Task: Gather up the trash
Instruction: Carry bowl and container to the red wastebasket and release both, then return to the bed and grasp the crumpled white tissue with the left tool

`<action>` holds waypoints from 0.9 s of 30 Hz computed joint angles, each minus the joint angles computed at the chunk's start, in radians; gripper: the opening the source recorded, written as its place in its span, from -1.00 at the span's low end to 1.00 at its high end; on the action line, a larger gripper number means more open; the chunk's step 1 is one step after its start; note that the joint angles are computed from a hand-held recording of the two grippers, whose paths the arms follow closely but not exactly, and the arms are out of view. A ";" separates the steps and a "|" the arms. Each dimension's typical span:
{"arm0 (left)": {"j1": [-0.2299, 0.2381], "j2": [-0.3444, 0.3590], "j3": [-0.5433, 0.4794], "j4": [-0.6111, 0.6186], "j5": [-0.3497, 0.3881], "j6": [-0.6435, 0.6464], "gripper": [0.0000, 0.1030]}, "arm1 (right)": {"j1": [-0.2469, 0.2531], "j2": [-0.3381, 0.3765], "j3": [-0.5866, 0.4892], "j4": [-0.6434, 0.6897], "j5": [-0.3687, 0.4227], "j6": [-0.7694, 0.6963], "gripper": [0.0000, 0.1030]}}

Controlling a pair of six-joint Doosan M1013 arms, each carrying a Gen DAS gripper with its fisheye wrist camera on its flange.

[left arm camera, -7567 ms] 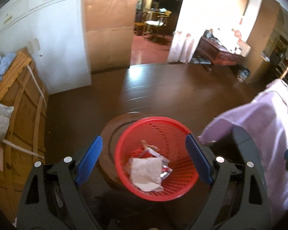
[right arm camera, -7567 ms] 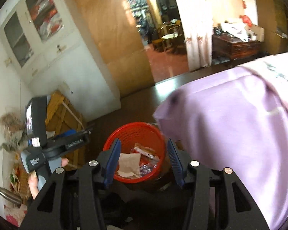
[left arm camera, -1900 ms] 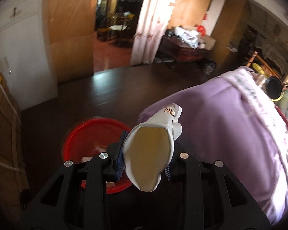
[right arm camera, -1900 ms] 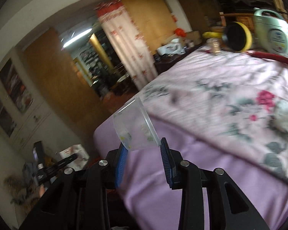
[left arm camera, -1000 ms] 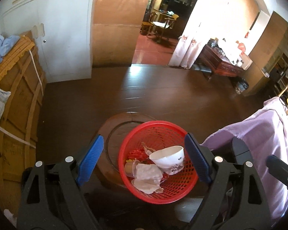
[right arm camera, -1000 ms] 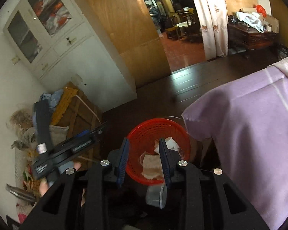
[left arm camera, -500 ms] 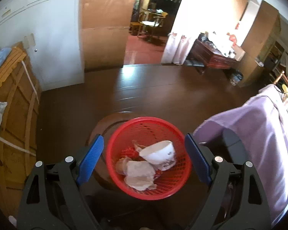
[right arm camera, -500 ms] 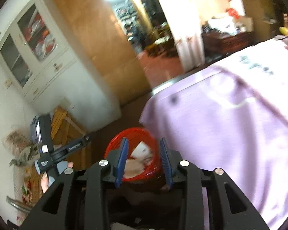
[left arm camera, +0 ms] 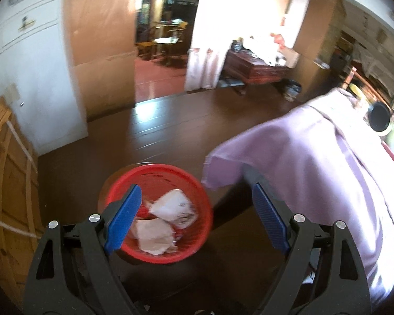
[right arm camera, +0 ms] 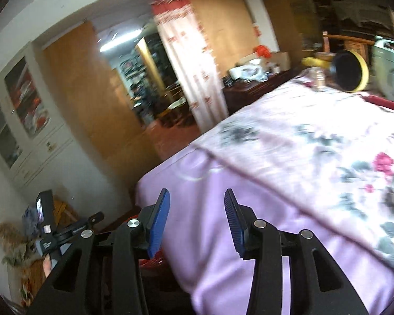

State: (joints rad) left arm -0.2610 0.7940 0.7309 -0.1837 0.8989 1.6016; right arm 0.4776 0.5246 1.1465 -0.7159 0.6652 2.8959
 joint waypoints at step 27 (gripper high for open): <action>-0.263 -0.028 -0.021 -0.176 0.079 0.495 0.77 | 0.020 -0.404 0.549 -0.407 0.343 0.683 0.15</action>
State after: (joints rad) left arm -0.5242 0.7664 0.7102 -0.3598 0.9782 2.0964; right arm 0.4979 0.1201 1.6956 -1.1226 1.0082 3.5792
